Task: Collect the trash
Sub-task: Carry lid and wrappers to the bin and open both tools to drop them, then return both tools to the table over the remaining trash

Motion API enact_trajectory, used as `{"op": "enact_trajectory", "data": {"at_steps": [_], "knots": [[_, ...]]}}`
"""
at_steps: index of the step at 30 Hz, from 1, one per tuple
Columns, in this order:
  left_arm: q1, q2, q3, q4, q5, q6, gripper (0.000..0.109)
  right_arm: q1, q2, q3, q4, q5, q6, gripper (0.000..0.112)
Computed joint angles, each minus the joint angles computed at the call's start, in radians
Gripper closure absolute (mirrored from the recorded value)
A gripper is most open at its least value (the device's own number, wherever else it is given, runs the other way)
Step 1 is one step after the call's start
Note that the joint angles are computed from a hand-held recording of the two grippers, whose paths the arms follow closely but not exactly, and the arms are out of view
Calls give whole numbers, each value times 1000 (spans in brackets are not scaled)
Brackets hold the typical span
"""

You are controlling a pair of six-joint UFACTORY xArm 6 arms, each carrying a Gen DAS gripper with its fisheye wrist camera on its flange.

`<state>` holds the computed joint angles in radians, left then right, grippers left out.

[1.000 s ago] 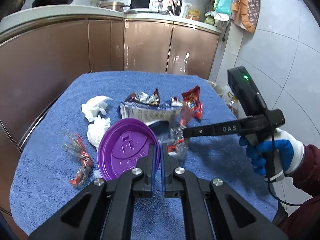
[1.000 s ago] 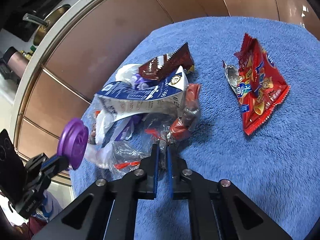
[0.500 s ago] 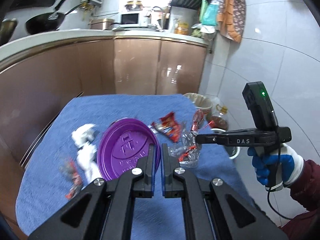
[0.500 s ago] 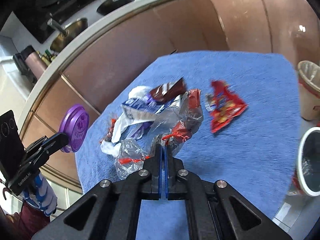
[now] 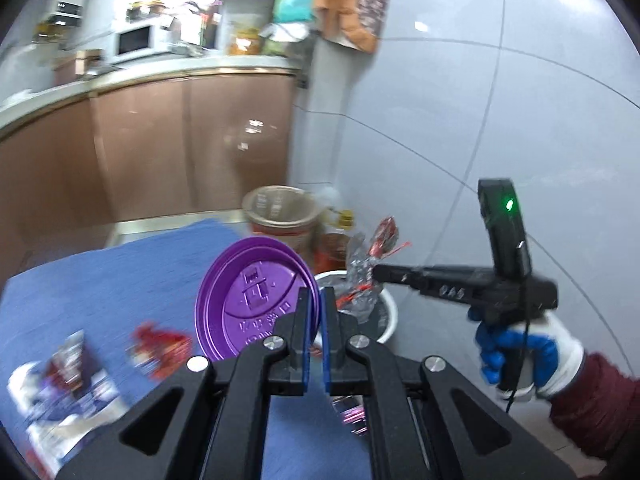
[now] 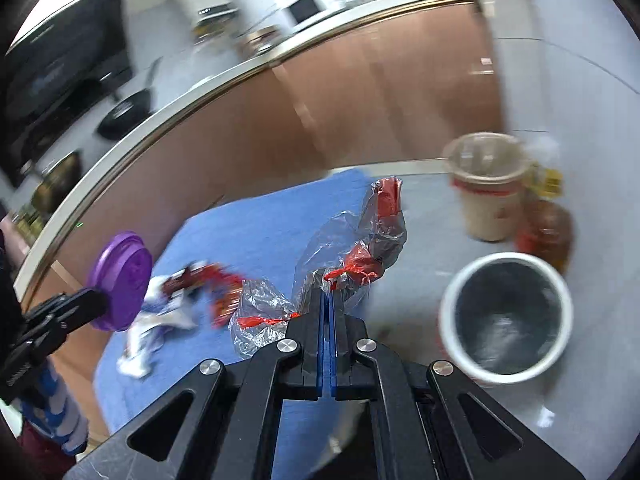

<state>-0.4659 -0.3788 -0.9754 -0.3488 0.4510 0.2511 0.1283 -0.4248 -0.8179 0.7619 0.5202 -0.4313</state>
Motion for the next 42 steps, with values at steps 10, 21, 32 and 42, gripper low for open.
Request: {"op": "enact_trajectory", "data": {"at_steps": [10,21,32,42], "knots": [[-89,583,-554,-281,148,96,105,-146,216,-36,-100,-102,92,111],[-81,974,-981,-287,313,-30,104,-190,460,-154,-219,-130,183,110],[-66,1097,-1110,-245,339,-129,81,-209,572,-211,-350,-141,278,78],[-85,809,-803,-194,185,-111,81,-174,400,-96,-461,-200,380,74]]}}
